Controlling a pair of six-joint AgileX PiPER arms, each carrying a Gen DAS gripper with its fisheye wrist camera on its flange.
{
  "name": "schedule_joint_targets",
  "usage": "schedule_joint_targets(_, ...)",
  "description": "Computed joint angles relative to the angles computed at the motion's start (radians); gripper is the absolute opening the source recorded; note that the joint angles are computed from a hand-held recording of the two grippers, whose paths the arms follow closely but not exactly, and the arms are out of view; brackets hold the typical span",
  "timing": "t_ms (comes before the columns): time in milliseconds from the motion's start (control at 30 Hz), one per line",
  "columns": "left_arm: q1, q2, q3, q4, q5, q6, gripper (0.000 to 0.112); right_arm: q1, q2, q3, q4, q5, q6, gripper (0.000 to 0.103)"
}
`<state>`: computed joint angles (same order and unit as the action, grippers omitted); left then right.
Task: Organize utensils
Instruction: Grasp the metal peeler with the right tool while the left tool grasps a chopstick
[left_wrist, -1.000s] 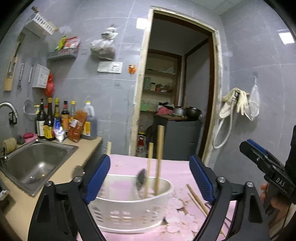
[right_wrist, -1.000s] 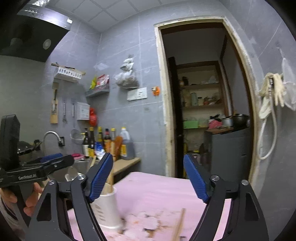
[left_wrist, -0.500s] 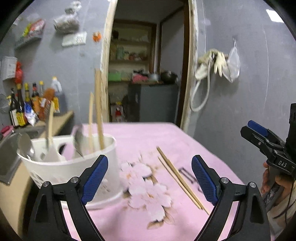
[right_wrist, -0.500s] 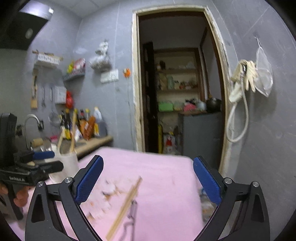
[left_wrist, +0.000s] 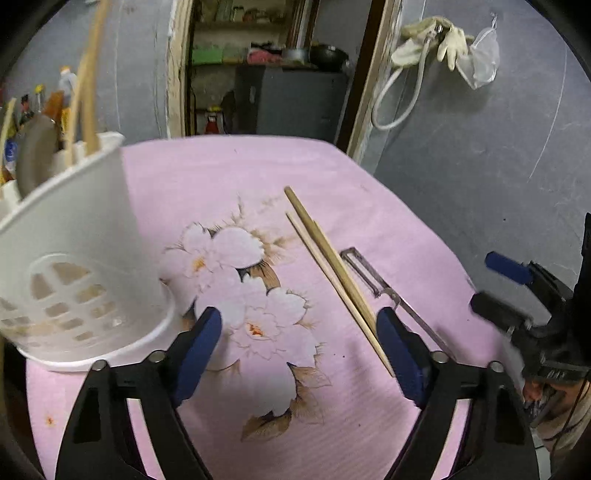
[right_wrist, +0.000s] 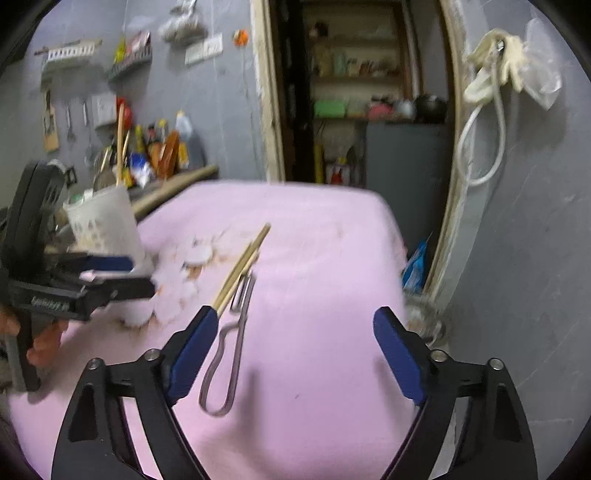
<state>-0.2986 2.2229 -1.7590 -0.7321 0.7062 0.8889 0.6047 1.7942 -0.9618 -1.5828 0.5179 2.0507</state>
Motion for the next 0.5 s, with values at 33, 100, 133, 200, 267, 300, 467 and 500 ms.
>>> schedule_joint_targets(33,0.002,0.008,-0.008,0.011,0.011,-0.007,0.070,-0.006,0.010,-0.015,0.047,-0.026,-0.056,0.077)
schedule_joint_targets(100,-0.007,0.049,-0.074,0.052,0.049,-0.056,0.059,-0.011,0.033,-0.042,0.135,-0.067,-0.165,0.070)
schedule_joint_targets(133,-0.009,0.074,-0.117,0.071,0.077,-0.083,0.057,-0.014,0.044,-0.055,0.169,-0.077,-0.207,0.066)
schedule_joint_targets(200,-0.008,0.111,-0.184,0.090,0.132,-0.119,0.049,-0.014,0.063,-0.090,0.277,-0.094,-0.341,0.062)
schedule_joint_targets(267,-0.007,0.156,-0.259,0.099,0.185,-0.151,0.042,-0.018,0.071,-0.106,0.339,-0.113,-0.422,0.058)
schedule_joint_targets(300,-0.007,0.170,-0.282,0.100,0.201,-0.160,0.038,-0.018,0.079,-0.118,0.385,-0.122,-0.478,0.057)
schedule_joint_targets(467,0.003,0.236,-0.406,0.105,0.284,-0.207,0.034,-0.015,0.126,-0.191,0.566,-0.088,-0.696,0.054)
schedule_joint_targets(500,0.005,0.246,-0.427,0.101,0.298,-0.213,0.034,-0.013,0.133,-0.207,0.587,-0.077,-0.723,0.054)
